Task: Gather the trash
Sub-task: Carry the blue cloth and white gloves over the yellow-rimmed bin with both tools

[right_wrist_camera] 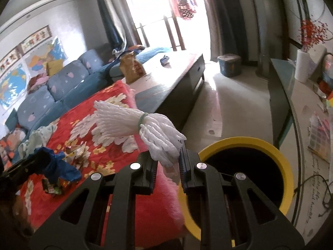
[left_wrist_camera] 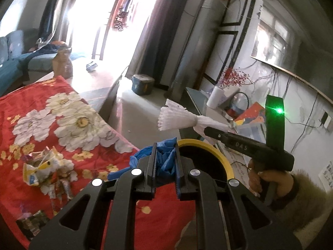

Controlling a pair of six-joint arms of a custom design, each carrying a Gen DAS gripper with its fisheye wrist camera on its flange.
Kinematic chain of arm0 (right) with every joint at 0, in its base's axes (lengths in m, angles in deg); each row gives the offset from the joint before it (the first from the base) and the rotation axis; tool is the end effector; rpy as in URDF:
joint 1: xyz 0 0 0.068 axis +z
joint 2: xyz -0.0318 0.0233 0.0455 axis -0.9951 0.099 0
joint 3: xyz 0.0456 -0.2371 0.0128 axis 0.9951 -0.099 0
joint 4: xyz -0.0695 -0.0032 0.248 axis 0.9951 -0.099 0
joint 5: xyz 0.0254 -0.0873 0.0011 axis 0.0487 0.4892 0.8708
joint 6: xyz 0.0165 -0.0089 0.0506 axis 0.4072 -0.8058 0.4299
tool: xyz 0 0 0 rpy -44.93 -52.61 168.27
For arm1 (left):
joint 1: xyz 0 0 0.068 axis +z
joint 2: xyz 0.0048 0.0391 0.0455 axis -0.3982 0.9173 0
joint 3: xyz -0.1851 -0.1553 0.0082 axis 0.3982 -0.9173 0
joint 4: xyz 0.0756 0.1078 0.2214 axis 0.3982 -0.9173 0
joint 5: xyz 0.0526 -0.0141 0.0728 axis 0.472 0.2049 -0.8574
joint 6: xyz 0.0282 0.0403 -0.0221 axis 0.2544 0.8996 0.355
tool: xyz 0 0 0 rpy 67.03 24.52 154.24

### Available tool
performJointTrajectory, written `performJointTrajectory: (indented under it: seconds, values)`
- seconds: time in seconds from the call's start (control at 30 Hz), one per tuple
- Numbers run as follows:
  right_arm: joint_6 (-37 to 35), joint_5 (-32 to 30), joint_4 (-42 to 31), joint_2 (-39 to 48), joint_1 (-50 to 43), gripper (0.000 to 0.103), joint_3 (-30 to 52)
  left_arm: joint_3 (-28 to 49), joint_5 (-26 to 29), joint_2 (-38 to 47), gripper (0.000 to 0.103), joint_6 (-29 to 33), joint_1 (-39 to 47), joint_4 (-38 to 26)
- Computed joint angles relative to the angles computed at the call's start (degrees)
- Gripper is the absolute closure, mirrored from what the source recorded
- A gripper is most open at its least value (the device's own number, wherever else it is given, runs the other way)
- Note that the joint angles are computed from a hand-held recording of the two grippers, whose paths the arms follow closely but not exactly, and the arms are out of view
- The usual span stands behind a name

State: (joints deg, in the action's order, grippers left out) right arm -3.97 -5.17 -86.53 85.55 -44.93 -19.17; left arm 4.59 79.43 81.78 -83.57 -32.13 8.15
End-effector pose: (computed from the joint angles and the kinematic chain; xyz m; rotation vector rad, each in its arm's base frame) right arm 0.2704 0.2034 0.2224 0.2205 2.2139 0.2866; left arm 0.3109 -0.0669 0.2195 0.5434 2.1268 -0.6910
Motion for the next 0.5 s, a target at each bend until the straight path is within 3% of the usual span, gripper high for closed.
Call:
performJointTrajectory:
  seconds: [0.5]
  values:
    - [4.26,4.03,-2.60,-9.33,-2.96,0.090,-8.44,2.14,-2.30,3.27,0.090,-0.04,-8.91,1.48]
